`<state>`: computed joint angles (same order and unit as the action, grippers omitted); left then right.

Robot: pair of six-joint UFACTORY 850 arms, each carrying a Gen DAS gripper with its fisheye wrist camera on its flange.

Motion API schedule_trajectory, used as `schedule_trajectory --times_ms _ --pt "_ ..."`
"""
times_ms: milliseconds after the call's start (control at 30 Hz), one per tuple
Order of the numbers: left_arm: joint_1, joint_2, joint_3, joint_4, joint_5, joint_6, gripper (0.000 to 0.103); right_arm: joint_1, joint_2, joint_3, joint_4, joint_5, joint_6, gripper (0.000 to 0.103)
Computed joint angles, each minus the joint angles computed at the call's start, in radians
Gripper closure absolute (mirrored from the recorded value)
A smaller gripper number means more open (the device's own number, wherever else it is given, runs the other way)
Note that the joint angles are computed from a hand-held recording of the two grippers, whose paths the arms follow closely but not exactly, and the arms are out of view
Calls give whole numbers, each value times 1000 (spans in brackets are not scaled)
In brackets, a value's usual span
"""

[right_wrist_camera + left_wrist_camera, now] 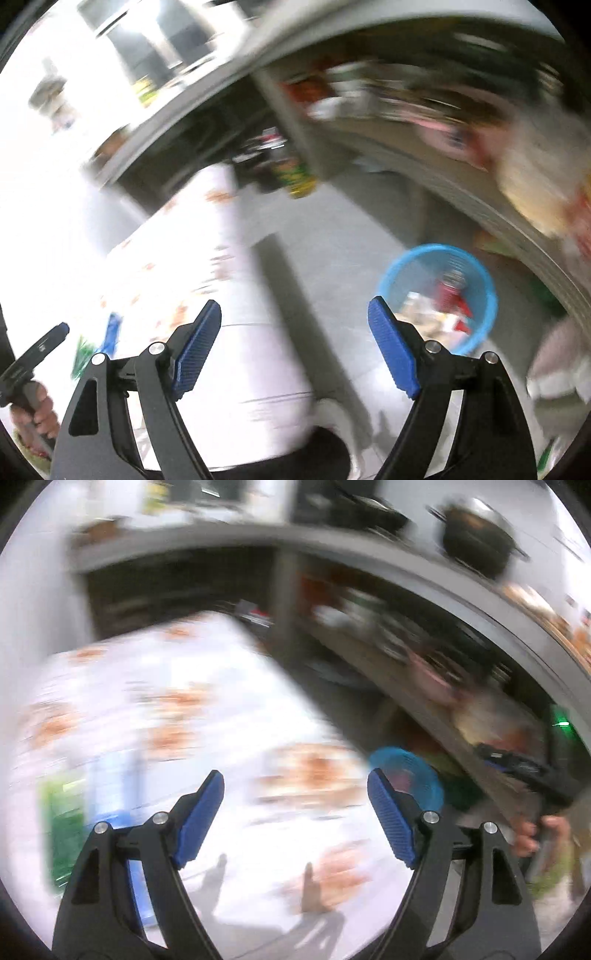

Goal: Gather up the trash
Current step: 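Move both open tools back over the table toward the green bottle, then grasp the green plastic bottle with the right tool and lift it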

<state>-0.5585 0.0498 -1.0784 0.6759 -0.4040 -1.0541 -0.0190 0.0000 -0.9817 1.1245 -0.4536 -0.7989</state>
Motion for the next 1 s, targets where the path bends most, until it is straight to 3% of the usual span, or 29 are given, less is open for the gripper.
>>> schedule_trajectory --times_ms 100,267,400,467,633,833,1000 --pt "25 129 123 210 -91 -257 27 97 -26 -58 14 -69 -31 24" --pt "101 262 251 229 -152 -366 27 248 -127 -196 37 -201 -64 23" --pt "167 331 330 187 -98 -371 27 378 -295 -438 -40 -369 1 23" --pt "191 348 361 164 -61 -368 27 431 -361 -539 -76 -411 49 23" --pt "218 366 406 203 9 -434 27 578 -629 -944 -336 -530 309 24" --pt "261 397 443 164 88 -398 27 658 -867 -1306 -564 -677 572 28" --pt "287 398 461 121 134 -360 27 681 -957 -1430 -626 -741 668 30"
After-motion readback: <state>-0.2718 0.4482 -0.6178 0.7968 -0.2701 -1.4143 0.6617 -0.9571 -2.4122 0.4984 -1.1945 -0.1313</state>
